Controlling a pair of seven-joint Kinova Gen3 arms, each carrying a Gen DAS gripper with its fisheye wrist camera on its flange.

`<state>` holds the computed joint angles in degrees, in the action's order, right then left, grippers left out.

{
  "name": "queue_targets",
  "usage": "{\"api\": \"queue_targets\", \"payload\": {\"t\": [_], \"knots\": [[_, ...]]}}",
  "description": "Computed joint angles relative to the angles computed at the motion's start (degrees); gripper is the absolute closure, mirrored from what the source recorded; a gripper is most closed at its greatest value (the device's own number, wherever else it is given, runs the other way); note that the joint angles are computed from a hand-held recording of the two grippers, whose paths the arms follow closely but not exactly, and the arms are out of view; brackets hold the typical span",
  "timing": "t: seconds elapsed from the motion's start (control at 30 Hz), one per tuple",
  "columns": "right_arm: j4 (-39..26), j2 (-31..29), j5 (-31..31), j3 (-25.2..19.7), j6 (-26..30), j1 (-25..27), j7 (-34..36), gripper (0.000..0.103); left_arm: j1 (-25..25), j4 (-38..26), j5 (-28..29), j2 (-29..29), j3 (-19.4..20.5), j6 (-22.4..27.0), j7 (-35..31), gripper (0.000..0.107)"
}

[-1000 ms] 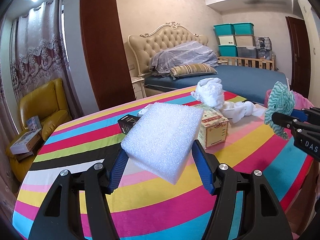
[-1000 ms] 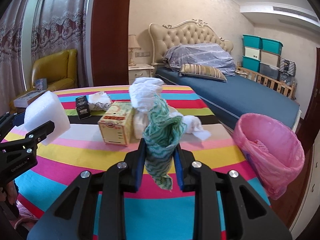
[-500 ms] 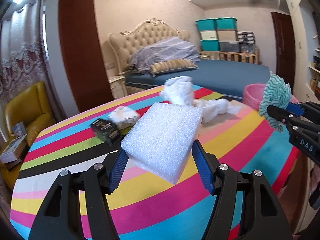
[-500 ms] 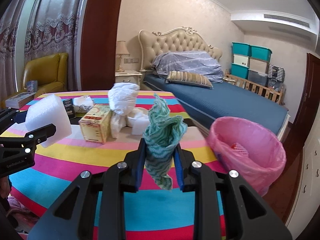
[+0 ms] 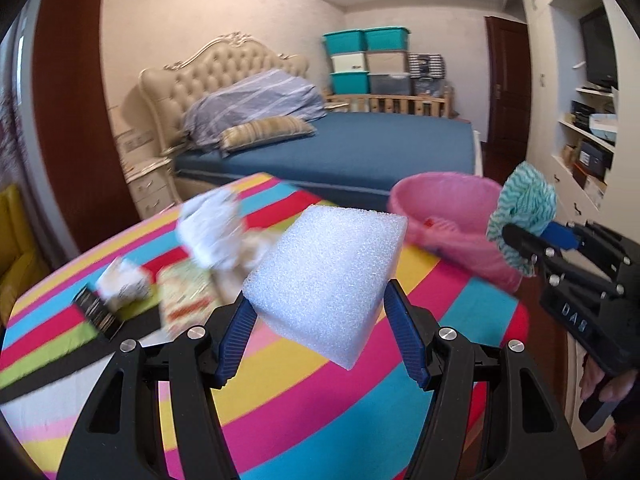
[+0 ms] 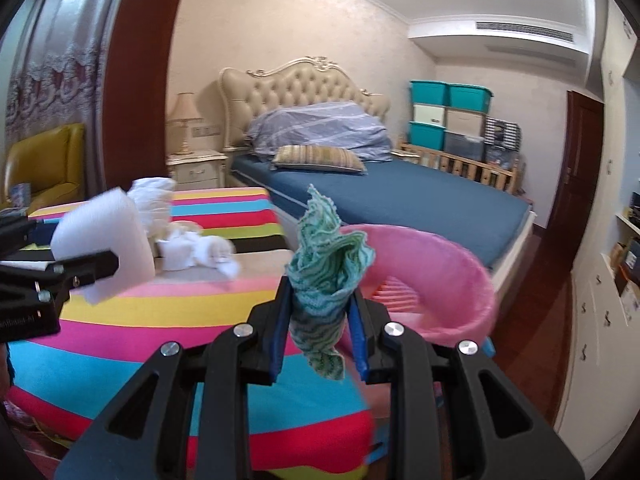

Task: Collect trash
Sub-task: 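Carry the foam block with the left tool while the right tool carries the green cloth to the bin, then open the left tool over the pink bin while the right tool releases the cloth into it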

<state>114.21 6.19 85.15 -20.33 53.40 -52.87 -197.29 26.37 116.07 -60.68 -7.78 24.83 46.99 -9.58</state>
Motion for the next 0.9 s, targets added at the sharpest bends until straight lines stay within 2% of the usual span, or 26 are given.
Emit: {"api": "queue_targets", "payload": {"t": [0.27,0.43,0.67,0.7,0.73,0.77,0.8,0.9], "knots": [[1.8,-1.1,0.2,2.3,-1.2,4.5,-0.6,0.076,2.6,-9.9,-1.5,8.5,-4.3,-6.2,-5.1,0.045],[0.8,-0.9,1.3,4.2,-4.9,8.8,0.6,0.076,3.0,-17.8,5.3,14.3,-8.7,-11.1,-13.1,0.045],[-2.0,1.2,3.1,6.4,-10.2,13.5,3.2,0.072,5.0,-27.6,9.5,21.1,-13.1,-12.2,-19.4,0.045],[-2.1,1.6,4.2,6.8,-11.1,14.0,2.5,0.068,5.2,-28.8,10.8,21.8,-13.8,-12.7,-20.9,0.044],[-2.3,1.9,5.0,7.6,-12.8,14.3,2.4,0.05,4.9,-29.6,11.5,22.4,-13.7,-12.9,-21.9,0.043],[-2.8,2.5,4.8,7.4,-13.7,15.4,3.1,0.029,5.0,-30.5,11.6,23.2,-13.9,-12.5,-21.9,0.028],[-3.0,2.9,4.8,7.6,-13.7,15.5,3.1,0.027,6.0,-31.0,11.3,23.7,-15.1,-11.9,-20.9,0.016],[-1.9,2.8,6.0,7.4,-11.5,14.9,1.1,0.027,10.8,-29.0,8.3,23.0,-21.0,-12.5,-15.9,0.015]]}}
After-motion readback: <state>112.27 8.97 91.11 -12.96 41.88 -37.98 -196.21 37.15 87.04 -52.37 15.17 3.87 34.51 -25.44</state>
